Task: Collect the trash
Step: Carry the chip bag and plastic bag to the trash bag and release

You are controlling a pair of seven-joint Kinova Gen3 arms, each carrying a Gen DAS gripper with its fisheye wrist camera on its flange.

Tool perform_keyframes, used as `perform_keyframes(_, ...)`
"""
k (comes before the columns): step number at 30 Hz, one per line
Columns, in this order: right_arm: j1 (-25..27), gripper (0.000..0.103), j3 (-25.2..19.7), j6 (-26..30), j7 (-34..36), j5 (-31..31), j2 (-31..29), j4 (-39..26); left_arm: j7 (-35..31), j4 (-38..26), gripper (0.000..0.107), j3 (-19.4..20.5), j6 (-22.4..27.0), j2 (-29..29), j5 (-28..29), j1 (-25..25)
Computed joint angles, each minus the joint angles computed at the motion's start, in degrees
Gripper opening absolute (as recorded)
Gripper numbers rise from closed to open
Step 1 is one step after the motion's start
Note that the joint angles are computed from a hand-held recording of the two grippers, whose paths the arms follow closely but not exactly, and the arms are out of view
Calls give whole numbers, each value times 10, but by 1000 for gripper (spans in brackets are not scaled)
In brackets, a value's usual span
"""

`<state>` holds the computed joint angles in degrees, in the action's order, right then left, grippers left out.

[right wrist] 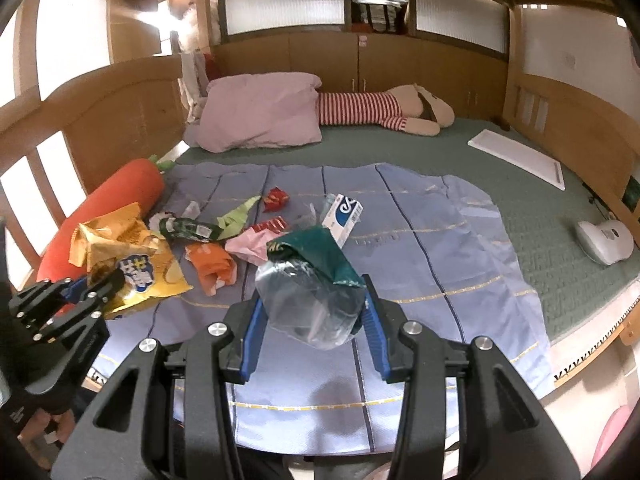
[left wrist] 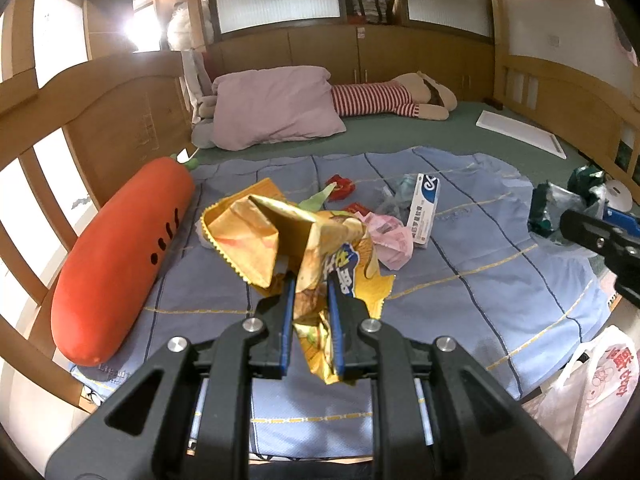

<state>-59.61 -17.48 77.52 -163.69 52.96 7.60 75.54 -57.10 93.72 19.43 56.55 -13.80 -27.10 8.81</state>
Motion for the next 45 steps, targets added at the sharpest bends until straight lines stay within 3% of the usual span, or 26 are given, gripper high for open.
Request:
perform_keyframes(3,29,44,-34,-19,-13,-5,-22,16,-3,1,16,0,-2,-6,7,2)
perform_keyframes(6,-19,44,-2,37,-11,16,-9,1,3,2,16,13,2,-11,1,-3)
perform_keyframes(8,-45,44,4,82,1,41,6,-15,-10,1,17,44,0,-19,19,-44)
perform_keyframes(10,-37,44,-13,99,0,47,9,-21,-34,1,16,79,-4,-33,48,-97)
perform_keyframes(15,-61,44,-11,137,-3,64,7,-17,-120,-8,16,147,-15,-74,149,-223)
perform_keyframes(19,-71,44,-22,172,-20,61,-8,4,-200,-16,17,168,-14,-100,242,-278)
perform_keyframes(24,-72,44,-38,230,-56,12,-46,50,-290,-27,17,182,0,-116,359,-314)
perform_keyframes(26,-93,45,-16,241,-63,-25,-72,71,-334,-23,17,161,-3,-109,405,-290)
perform_keyframes(30,-136,50,26,221,-84,-118,-145,138,-392,-40,17,89,31,-44,498,-184)
perform_keyframes(33,-77,64,-29,194,-118,-166,-208,180,-447,-38,17,21,48,-7,568,-104)
perform_keyframes(35,-29,74,-82,216,-159,-156,-242,188,-491,-31,17,-24,55,9,609,-51)
perform_keyframes(40,103,77,-184,266,-230,-125,-279,183,-584,-29,20,-116,100,58,691,82)
perform_keyframes(42,134,77,-187,250,-238,-126,-293,190,-612,-29,55,-148,117,79,708,135)
perform_keyframes(43,139,77,-179,233,-242,-130,-302,197,-612,-26,87,-154,112,79,703,151)
perform_keyframes(45,145,77,-155,196,-237,-143,-314,209,-600,-21,92,-149,83,73,673,167)
